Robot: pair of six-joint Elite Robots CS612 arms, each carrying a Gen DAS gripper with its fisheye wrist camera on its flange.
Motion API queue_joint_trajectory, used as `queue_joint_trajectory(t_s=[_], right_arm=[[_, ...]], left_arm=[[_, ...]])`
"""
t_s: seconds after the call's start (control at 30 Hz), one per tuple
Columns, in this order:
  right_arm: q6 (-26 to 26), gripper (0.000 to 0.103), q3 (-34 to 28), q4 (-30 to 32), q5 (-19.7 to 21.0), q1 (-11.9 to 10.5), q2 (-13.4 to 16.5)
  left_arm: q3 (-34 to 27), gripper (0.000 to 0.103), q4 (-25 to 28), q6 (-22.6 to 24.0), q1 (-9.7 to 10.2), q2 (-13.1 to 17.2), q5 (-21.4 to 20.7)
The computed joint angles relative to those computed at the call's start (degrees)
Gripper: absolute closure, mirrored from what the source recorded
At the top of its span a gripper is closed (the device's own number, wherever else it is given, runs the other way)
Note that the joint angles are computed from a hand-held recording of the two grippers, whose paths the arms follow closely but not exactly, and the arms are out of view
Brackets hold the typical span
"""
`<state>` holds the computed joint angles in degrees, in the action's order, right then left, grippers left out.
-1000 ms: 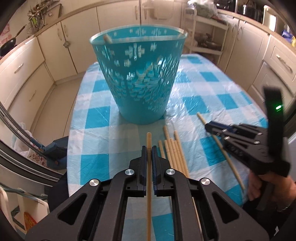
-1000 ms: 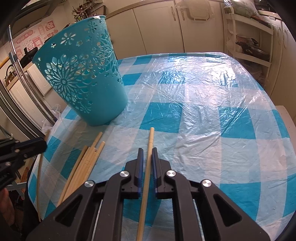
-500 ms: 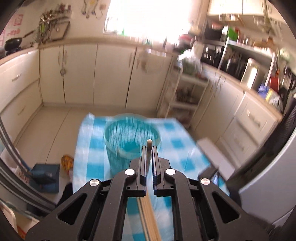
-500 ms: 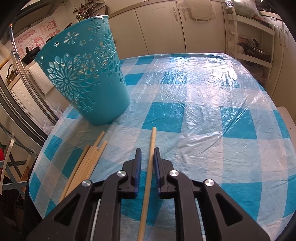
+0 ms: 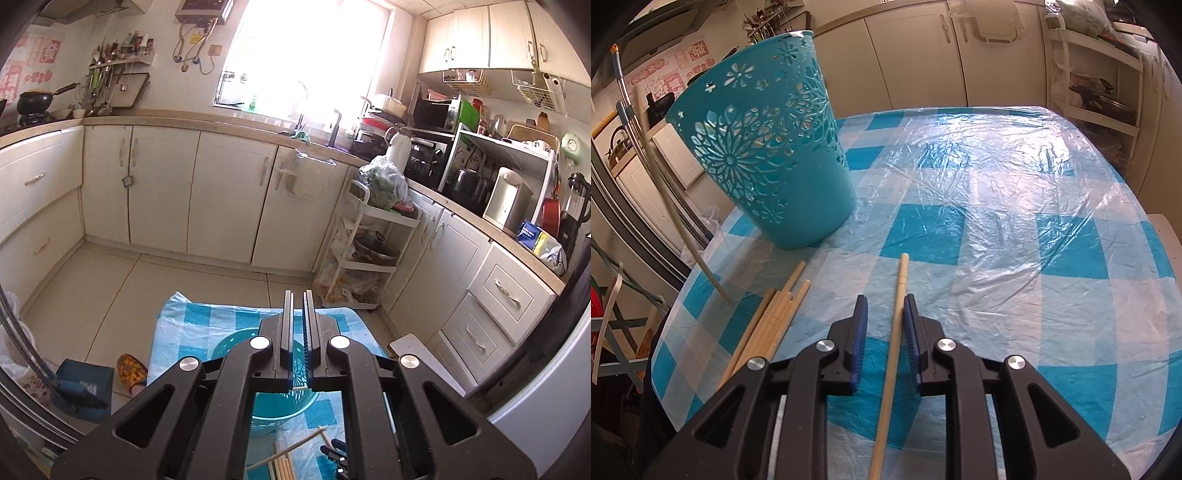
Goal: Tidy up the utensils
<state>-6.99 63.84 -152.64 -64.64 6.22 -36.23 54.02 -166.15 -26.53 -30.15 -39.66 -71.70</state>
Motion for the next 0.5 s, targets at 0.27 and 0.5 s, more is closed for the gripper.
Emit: queue_joint_trajectory(t_s=[0.27, 0.5], right_arm=[[-0.35, 0.077, 0.0, 0.17, 0.26, 0.07, -0.04], [-1.9, 0.094, 2.45, -1.88, -8.39, 1.14, -1.61]], left_arm=[[3.68, 0.095, 15.68, 12.12, -0.83, 0.45, -7.2], [-8.26, 0.087, 30.49, 23.83, -2.9, 9.67, -2.58]])
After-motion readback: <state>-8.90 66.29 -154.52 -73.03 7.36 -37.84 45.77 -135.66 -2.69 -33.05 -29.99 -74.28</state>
